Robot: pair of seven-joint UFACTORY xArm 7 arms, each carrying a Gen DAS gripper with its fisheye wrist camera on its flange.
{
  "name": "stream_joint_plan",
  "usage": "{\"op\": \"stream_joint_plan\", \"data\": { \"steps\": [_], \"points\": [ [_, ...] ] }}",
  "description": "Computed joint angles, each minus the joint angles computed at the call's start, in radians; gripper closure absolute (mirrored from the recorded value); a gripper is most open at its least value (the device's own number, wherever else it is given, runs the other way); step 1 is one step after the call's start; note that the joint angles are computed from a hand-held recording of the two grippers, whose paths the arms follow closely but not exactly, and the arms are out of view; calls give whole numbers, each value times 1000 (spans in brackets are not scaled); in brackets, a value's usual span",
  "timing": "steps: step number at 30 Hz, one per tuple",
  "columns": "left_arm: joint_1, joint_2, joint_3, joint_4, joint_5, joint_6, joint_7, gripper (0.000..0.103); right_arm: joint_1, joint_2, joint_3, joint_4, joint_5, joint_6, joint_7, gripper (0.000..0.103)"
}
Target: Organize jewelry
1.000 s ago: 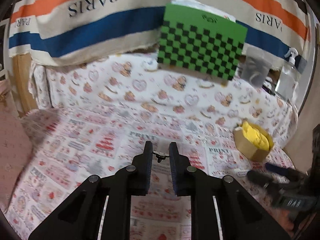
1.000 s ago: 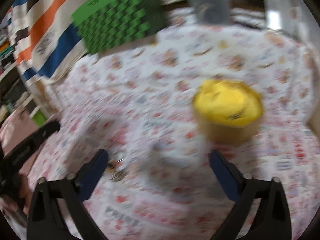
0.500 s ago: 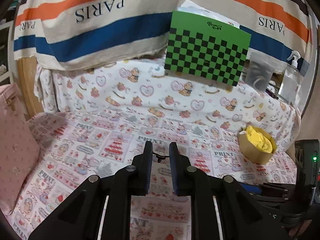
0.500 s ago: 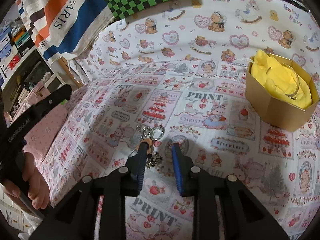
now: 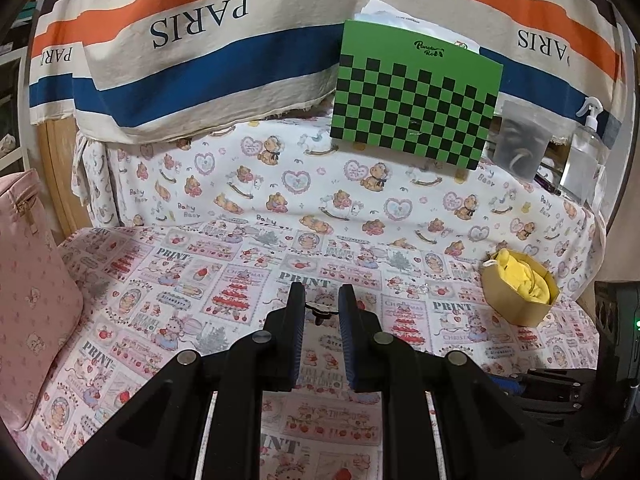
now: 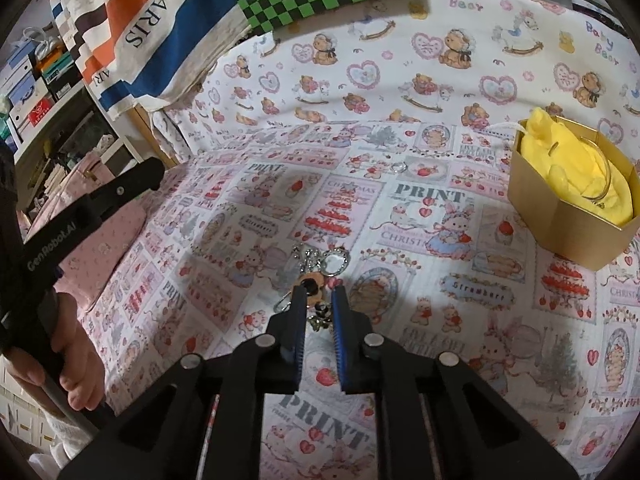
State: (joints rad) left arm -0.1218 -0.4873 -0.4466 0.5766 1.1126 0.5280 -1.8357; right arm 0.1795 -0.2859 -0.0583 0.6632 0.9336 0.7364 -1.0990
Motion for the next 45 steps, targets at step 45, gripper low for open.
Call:
{"op": "stream_joint_plan", "data": {
  "steps": [45],
  "points": [
    [-162, 117, 21, 181, 265, 185, -45, 87, -46, -152, -121, 79, 467, -220, -492, 95]
  ]
}}
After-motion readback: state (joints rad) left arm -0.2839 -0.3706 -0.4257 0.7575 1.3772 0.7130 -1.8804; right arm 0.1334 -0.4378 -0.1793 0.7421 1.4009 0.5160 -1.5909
